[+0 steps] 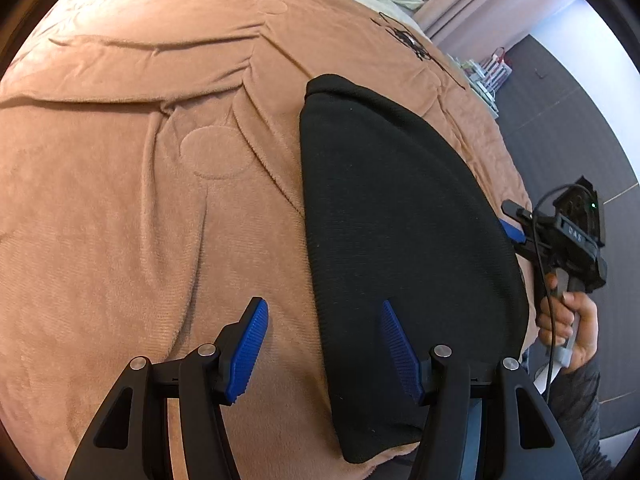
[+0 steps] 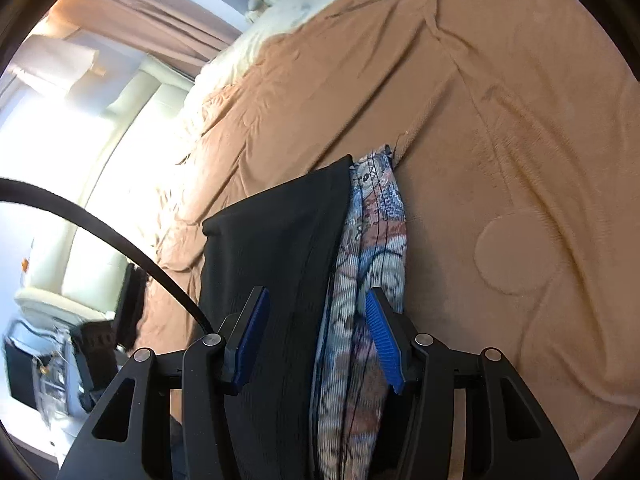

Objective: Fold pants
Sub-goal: 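Open both grippers and release the folded shorts onto the blanket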

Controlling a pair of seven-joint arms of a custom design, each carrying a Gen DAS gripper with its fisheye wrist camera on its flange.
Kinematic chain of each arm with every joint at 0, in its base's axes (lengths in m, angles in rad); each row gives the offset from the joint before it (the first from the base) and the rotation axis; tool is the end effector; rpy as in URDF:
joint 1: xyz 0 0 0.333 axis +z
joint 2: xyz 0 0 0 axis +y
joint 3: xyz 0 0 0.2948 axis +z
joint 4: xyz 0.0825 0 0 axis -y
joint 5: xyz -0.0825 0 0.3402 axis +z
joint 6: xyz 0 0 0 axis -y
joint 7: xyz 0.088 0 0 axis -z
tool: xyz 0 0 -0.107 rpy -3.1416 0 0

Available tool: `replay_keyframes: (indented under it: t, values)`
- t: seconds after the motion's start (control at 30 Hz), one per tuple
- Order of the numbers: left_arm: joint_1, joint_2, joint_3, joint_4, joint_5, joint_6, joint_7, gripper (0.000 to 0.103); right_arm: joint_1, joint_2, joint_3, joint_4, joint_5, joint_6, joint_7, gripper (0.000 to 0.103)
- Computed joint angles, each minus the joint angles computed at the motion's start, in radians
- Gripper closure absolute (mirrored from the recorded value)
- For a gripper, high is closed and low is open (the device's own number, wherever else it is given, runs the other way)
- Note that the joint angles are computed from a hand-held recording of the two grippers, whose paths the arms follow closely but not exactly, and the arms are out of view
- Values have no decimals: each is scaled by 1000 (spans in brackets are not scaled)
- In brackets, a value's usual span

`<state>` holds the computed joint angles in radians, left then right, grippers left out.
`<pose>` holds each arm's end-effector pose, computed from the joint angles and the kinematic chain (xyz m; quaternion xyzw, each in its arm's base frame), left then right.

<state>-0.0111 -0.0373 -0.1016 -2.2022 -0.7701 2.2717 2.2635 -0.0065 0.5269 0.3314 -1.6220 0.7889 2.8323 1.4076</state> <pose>0.4972 -0.0741 0.4173 0.5559 -0.7744 0.2857 0.0977 0.6621 0.1425 0.3987 -0.5387 0.7275 0.0345 0.4234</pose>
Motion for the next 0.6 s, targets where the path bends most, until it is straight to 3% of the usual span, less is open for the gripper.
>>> replay_keyframes:
  t: [0.37,0.6]
  values:
    - [4,19,-2,3,-8,2,-11,42,-44,119,31,168,63,-101,-71,61]
    - [9,15,0,-4,-10,3,-16,42,-19,209,-9,290,10,-163,-13,64]
